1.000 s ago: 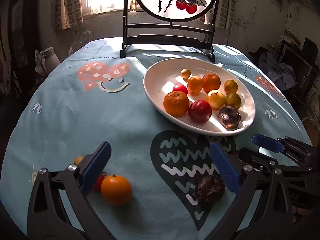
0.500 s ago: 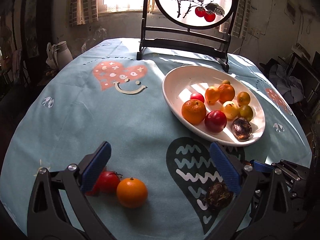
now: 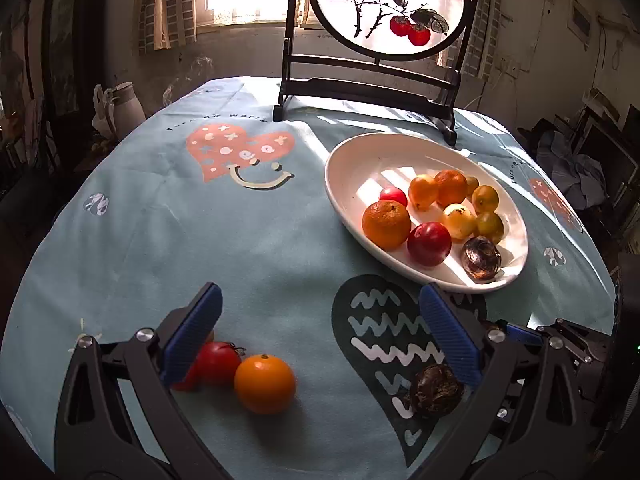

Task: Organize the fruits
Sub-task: 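Grasp a dark brown fruit with the right tool while the left tool grasps another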

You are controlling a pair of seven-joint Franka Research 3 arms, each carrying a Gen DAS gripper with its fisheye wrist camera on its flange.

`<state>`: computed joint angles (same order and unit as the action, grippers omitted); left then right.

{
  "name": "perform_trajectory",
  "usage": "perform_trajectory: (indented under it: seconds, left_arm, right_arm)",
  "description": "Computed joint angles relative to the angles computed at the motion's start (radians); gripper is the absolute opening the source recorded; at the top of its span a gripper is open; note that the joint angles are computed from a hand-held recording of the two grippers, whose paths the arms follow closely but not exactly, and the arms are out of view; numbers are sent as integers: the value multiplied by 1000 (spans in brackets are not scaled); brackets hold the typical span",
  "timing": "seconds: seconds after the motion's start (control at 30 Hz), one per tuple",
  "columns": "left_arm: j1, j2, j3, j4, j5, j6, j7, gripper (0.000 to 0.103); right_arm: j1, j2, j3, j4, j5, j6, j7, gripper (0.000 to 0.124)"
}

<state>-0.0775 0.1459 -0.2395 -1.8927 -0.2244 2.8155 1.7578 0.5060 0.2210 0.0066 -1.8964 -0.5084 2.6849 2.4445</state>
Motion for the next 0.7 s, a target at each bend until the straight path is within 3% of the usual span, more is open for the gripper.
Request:
perform_trajectory:
  seconds: [0.1, 0.3, 0.47, 0.53, 0.57, 0.7]
  left_arm:
    - [-1, 2, 2, 2, 10, -2, -4, 101]
    - [4, -4, -10, -6, -3, -1, 47, 101]
    - [24, -37, -58, -16, -219, -97, 395, 100]
    - [3, -56, -48, -45, -245, -89, 478, 95]
    - [-7, -61, -43, -51, -255, -101, 511, 88]
    - [-35, -55, -22, -38, -263, -221, 592, 66]
  right_arm:
    - [21, 10, -8, 23, -59, -47, 17, 47]
    - [6, -2, 1, 8, -41, -24, 15, 42]
    - [7, -28, -16, -11, -103, -20, 102, 42]
    - [-2, -40, -14, -20, -119, -28, 138, 42]
    - [-7, -46, -12, -26, -123, -30, 154, 42]
    - [-27, -64, -2, -41, -150, -32, 204, 42]
